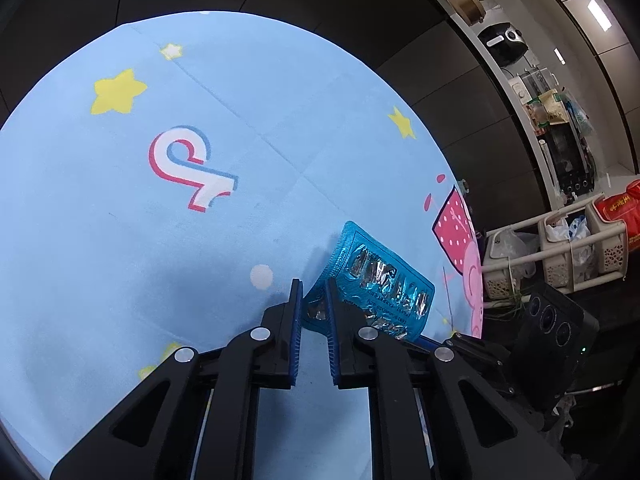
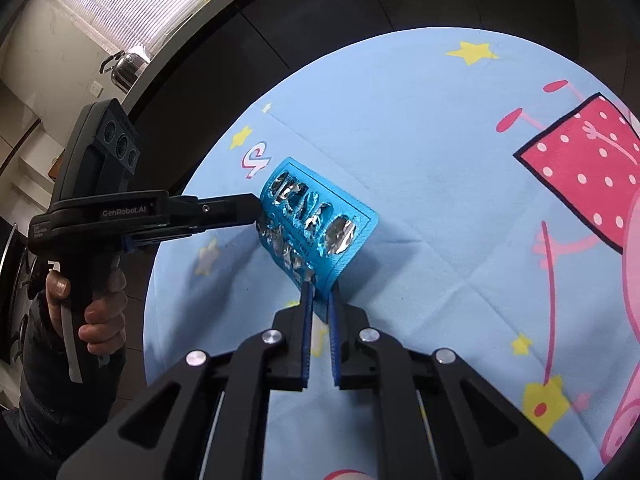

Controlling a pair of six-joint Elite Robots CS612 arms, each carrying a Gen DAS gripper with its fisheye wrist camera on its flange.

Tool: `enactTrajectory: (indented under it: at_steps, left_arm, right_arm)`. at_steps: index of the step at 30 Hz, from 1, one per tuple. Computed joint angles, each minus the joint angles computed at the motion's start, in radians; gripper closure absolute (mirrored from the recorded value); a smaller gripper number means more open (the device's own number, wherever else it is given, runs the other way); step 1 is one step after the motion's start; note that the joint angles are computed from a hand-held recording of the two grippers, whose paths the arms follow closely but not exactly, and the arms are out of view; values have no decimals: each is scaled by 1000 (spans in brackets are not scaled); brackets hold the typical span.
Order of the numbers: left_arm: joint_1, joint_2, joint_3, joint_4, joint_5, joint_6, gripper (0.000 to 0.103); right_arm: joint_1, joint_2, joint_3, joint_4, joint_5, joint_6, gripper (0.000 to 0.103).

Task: Collect trash
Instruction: 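Lift the blister pack with the right tool and carry it over the bin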

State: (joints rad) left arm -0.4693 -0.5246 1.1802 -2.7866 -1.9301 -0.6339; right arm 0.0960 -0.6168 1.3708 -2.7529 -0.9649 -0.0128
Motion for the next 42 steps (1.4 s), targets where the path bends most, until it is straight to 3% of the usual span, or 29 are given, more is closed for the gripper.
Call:
enactTrajectory:
  at_steps: [1, 2, 7, 9, 10, 13, 17, 26, 27, 28, 29, 32, 36, 42]
  left_arm:
    - [1, 3, -3, -9, -23, -5, 103]
    - [3, 6, -5, -23, -52, -12, 103]
    - [-31, -10, -22, 60, 31, 72, 103]
    - [-35, -17, -18, 61, 71, 62, 102]
    - [-35, -20, -15, 59, 88, 49, 97]
    - [-26, -21, -11, 53, 118, 0, 58]
    - [-9, 1, -33, 30, 29, -48, 51]
    - [-18, 46, -98, 37, -55, -46, 53]
    - [-21, 49, -102, 43, -60, -35, 55]
    - [-24, 51, -107, 52, -74, -17, 69]
    - [-28, 48, -105, 64, -63, 0, 76]
    - [-38, 40, -98, 69, -41, 23, 80]
    - [-40, 36, -98, 48, -54, 6, 83]
    - [-68, 22, -123, 65, -30, 55, 83]
  right_arm:
    - [-1, 0, 0, -2, 11, 3, 95]
    - [4, 3, -11, 0, 12, 10, 95]
    - [-10, -14, 19, -30, 14, -9, 96]
    - [-14, -20, 29, -30, 4, -12, 96]
    - [-14, -24, 34, -32, -14, -15, 95]
    - [-16, -27, 38, -35, -38, -13, 95]
    - [-15, -24, 32, -22, -54, -7, 95]
    - [-15, -23, 30, -13, -69, -4, 94]
    - [-17, -23, 31, -15, -68, -3, 94]
    - [-19, -24, 33, -19, -66, -2, 94]
    - [-21, -26, 37, -23, -75, -1, 94]
    - [-27, -29, 42, -29, -72, 10, 93]
    - [-39, -39, 63, -61, -59, 36, 92]
    - [-68, -70, 117, -139, -58, 65, 91]
